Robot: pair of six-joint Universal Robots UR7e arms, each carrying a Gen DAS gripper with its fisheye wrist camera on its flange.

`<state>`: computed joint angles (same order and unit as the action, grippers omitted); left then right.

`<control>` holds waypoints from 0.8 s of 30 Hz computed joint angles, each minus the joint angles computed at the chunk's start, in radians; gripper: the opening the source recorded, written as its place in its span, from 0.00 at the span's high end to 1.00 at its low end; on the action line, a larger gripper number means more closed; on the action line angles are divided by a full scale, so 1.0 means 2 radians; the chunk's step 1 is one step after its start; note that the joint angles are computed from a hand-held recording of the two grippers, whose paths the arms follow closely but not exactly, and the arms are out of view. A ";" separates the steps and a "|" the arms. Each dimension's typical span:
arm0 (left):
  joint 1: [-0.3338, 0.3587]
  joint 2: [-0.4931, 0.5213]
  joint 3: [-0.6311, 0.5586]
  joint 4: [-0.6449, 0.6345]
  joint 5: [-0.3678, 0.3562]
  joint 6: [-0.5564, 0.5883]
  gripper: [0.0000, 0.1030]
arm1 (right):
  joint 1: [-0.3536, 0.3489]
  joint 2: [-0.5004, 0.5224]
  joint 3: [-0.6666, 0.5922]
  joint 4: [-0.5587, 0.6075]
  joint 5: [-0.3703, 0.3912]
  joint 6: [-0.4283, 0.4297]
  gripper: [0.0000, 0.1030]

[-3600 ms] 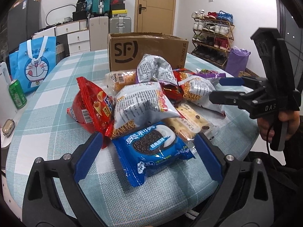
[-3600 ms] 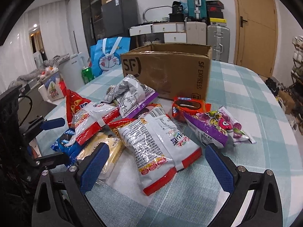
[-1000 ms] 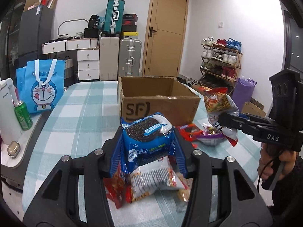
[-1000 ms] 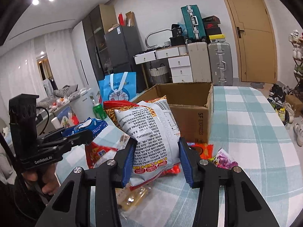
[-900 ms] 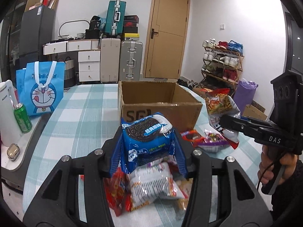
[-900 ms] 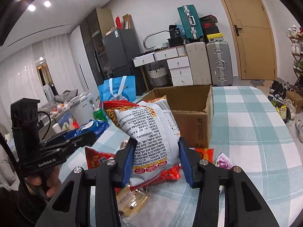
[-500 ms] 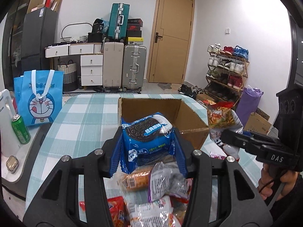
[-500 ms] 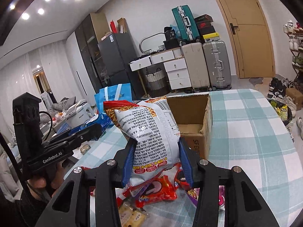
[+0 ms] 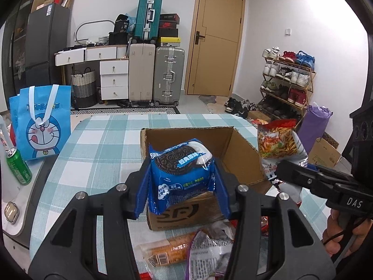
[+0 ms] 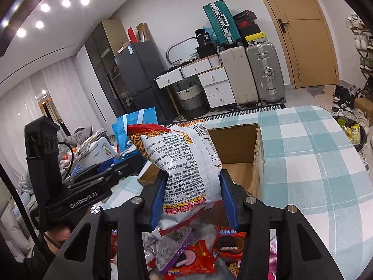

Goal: Organize snacks
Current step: 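Lift both held bags and carry them over the cardboard box, then open both tools to drop the bags into the box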

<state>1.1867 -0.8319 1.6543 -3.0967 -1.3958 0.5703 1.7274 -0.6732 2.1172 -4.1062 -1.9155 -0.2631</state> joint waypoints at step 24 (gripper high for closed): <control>0.011 0.081 -0.084 0.025 0.045 0.013 0.55 | -0.019 0.003 -0.071 0.095 -0.022 0.029 0.56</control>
